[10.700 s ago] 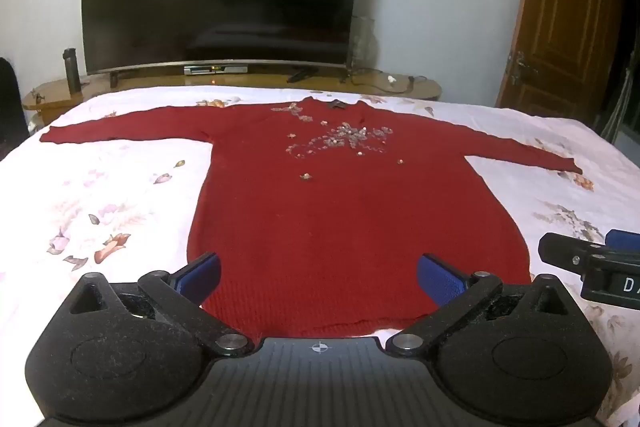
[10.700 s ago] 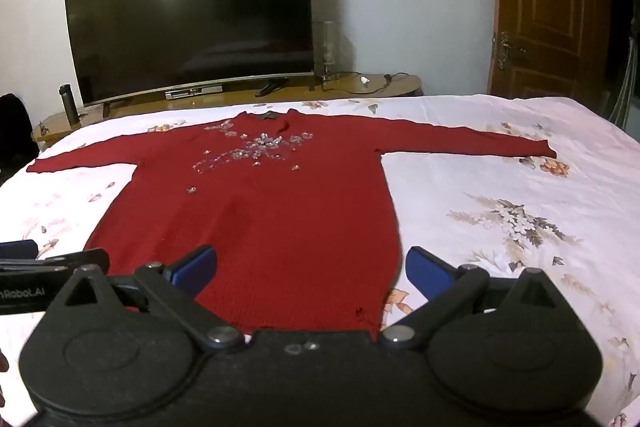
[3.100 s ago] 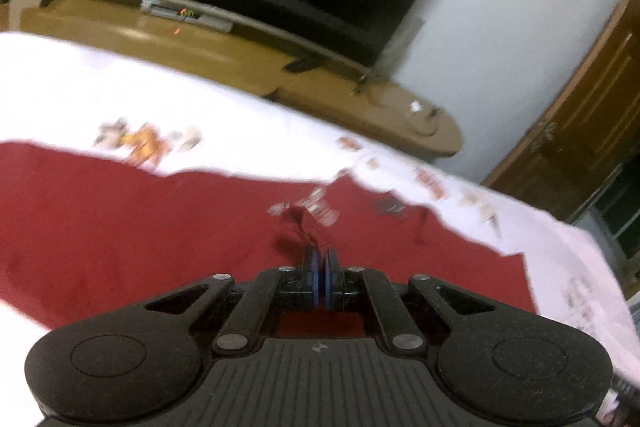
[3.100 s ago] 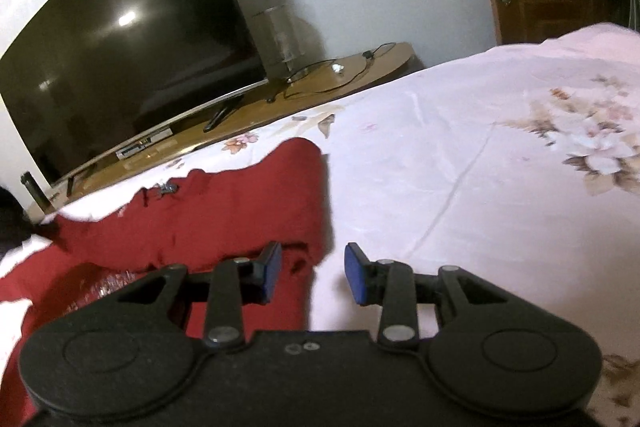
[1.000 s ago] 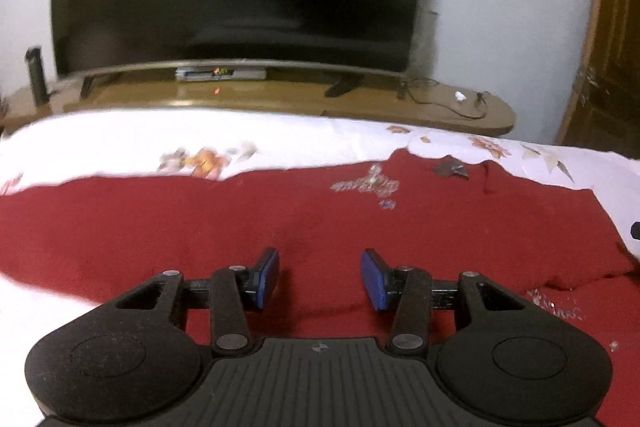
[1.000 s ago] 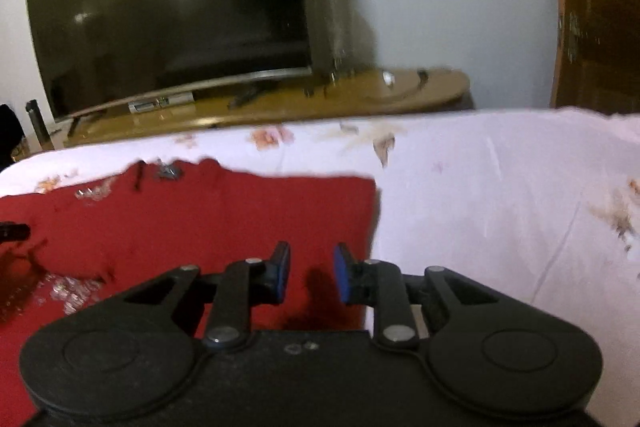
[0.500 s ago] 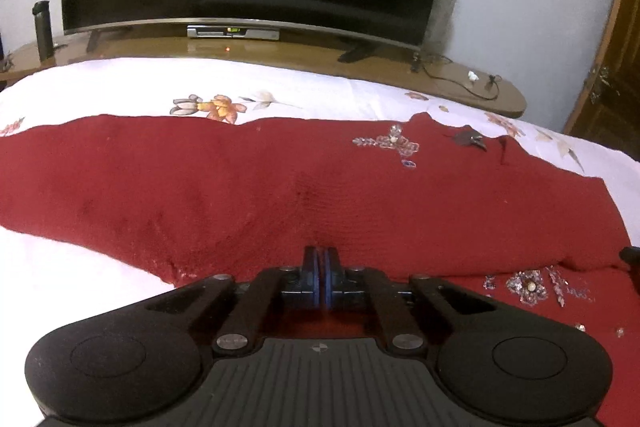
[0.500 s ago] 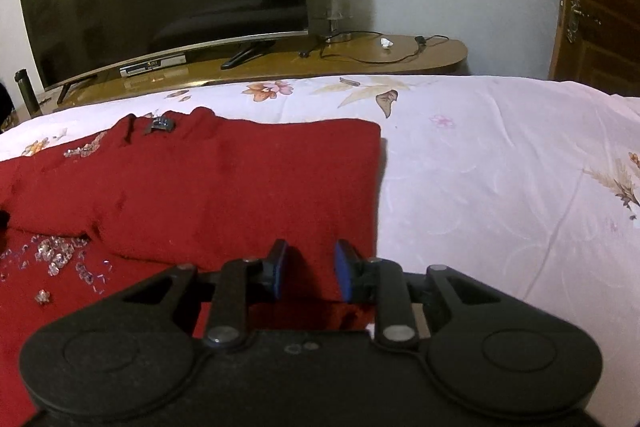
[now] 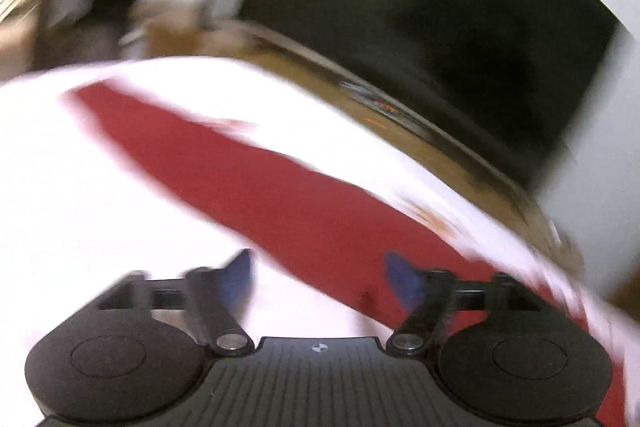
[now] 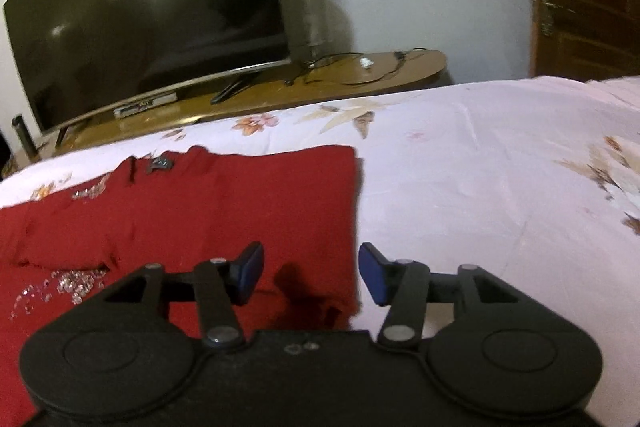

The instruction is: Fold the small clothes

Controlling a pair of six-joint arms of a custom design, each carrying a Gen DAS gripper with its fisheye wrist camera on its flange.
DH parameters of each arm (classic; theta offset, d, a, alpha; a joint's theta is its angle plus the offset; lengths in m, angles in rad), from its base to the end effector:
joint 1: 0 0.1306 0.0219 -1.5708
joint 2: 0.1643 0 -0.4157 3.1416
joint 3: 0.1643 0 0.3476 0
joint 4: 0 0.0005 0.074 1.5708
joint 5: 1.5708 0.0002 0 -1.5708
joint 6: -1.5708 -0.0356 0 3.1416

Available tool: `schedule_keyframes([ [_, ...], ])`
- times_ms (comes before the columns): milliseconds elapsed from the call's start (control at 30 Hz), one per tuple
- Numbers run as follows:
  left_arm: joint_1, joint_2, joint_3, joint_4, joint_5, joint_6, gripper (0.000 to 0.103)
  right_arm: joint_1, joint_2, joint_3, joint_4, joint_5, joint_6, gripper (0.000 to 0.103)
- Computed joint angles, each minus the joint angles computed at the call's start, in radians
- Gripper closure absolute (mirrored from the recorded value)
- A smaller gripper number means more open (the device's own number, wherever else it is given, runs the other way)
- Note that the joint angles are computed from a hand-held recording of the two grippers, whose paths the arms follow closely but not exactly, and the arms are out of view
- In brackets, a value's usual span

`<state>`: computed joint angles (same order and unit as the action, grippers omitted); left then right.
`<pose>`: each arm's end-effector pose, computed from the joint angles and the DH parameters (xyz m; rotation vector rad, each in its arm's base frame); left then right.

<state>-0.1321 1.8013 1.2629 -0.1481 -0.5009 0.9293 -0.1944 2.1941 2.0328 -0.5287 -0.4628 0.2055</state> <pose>0.5588 -0.0575 0.2692 -1.0719 1.8760 -0.0407 0.7301 -0.1281 0.3005 -0.2540 2.1777 0.2992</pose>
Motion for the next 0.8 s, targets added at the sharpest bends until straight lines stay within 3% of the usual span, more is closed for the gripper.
schedule_keyframes([
  [33, 0.041, -0.023, -0.054, 0.035, -0.004, 0.059, 0.052, -0.004, -0.008, -0.012, 0.010, 0.009, -0.013, 0.052],
  [100, 0.116, -0.046, -0.126, 0.072, -0.003, 0.135, 0.053, -0.014, -0.023, -0.035, 0.024, 0.031, -0.049, 0.052],
  [167, 0.183, -0.057, -0.191, 0.183, 0.044, 0.151, 0.057, -0.020, -0.039, -0.060, 0.034, 0.052, -0.090, 0.052],
  [233, 0.231, -0.054, -0.202, 0.228, 0.097, 0.142, 0.057, -0.022, -0.056, -0.084, 0.039, 0.074, -0.122, 0.052],
  [400, 0.313, -0.016, -0.162, 0.241, 0.208, 0.099, 0.057, -0.007, -0.103, -0.149, 0.053, 0.114, -0.110, 0.052],
  [533, 0.339, 0.021, -0.101, 0.211, 0.242, 0.050, 0.058, 0.010, -0.131, -0.174, 0.058, 0.118, -0.097, 0.052],
  [567, 0.337, 0.022, -0.086, 0.178, 0.229, 0.029, 0.067, 0.013, -0.136, -0.176, 0.059, 0.117, -0.102, 0.052],
  [600, 0.332, 0.030, -0.045, 0.094, 0.203, 0.001, 0.100, 0.015, -0.141, -0.180, 0.061, 0.117, -0.106, 0.052],
  [633, 0.329, 0.036, -0.023, 0.055, 0.200, -0.001, 0.099, 0.015, -0.147, -0.187, 0.067, 0.117, -0.107, 0.052],
  [667, 0.322, 0.022, -0.032, 0.062, 0.193, 0.000, 0.099, 0.016, -0.151, -0.190, 0.071, 0.116, -0.108, 0.052],
  [800, 0.244, 0.019, 0.017, 0.146, 0.186, -0.093, 0.099, 0.011, -0.161, -0.204, 0.089, 0.107, -0.122, 0.052],
])
